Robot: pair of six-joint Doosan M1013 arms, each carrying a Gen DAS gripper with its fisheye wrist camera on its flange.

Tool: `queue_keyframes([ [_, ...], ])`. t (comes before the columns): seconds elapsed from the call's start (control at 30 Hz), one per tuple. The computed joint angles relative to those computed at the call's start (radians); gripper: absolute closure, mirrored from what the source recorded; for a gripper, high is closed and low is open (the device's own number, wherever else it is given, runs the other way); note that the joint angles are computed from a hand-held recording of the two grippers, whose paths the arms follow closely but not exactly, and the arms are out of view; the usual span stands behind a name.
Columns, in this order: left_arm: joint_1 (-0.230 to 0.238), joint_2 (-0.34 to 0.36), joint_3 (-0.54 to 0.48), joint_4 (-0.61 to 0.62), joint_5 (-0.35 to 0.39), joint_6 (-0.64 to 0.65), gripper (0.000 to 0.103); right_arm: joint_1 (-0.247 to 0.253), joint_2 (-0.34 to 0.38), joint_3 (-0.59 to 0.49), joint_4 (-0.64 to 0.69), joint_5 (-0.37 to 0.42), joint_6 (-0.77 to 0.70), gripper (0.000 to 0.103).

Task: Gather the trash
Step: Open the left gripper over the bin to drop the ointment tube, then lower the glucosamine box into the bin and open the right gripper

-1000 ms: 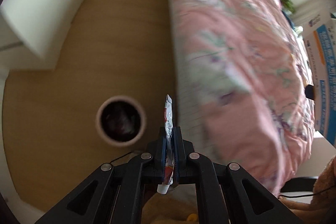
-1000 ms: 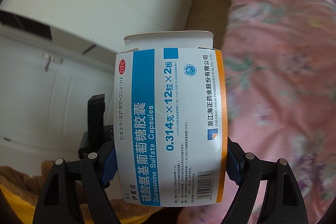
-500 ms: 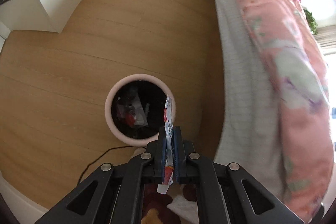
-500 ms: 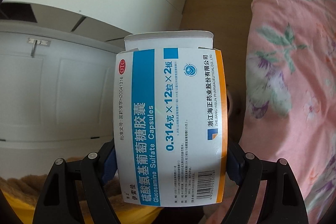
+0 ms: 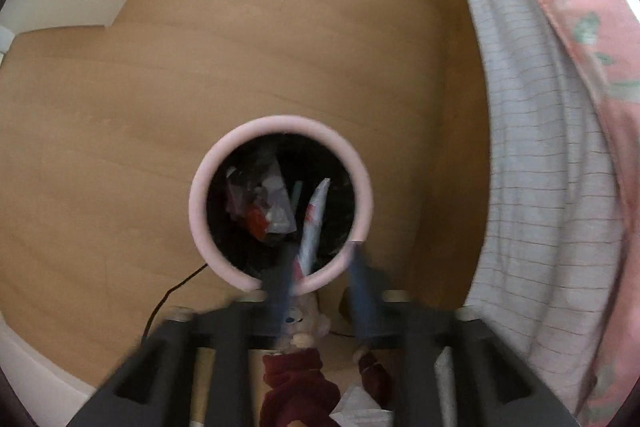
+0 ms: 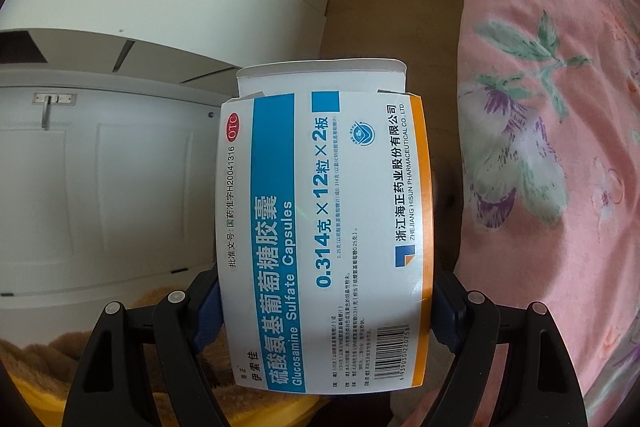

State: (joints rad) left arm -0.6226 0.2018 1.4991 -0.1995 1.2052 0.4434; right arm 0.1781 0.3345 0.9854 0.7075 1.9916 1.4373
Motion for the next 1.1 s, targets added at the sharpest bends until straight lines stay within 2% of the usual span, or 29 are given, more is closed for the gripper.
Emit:
queue_keyframes([
  [0.03,-0.003,-0.001,0.003,0.017,0.005,-0.011,0.026,0.001,0.0,0.002,0.001,0.002,0.001,0.021],
  [0.1,-0.009,-0.009,0.01,0.048,0.008,-0.03,0.02,0.009,-0.001,0.01,0.0,-0.001,0.0,0.021],
  [0.33,-0.017,-0.04,0.033,0.066,0.049,-0.069,0.02,0.045,0.011,0.018,-0.008,0.005,-0.024,0.021],
  [0.6,-0.121,-0.157,0.07,0.275,0.154,-0.338,0.02,0.136,0.021,0.126,-0.104,0.005,-0.067,0.021],
  [0.73,-0.156,-0.208,0.097,0.286,0.209,-0.43,0.02,0.184,0.024,0.195,-0.198,-0.019,-0.09,0.022],
  [0.9,-0.18,-0.242,0.116,0.286,0.229,-0.5,0.02,0.22,0.023,0.259,-0.283,-0.08,-0.124,0.022],
  [1.1,-0.186,-0.242,0.117,0.281,0.212,-0.49,0.02,0.222,0.027,0.289,-0.294,-0.127,-0.139,0.021],
])
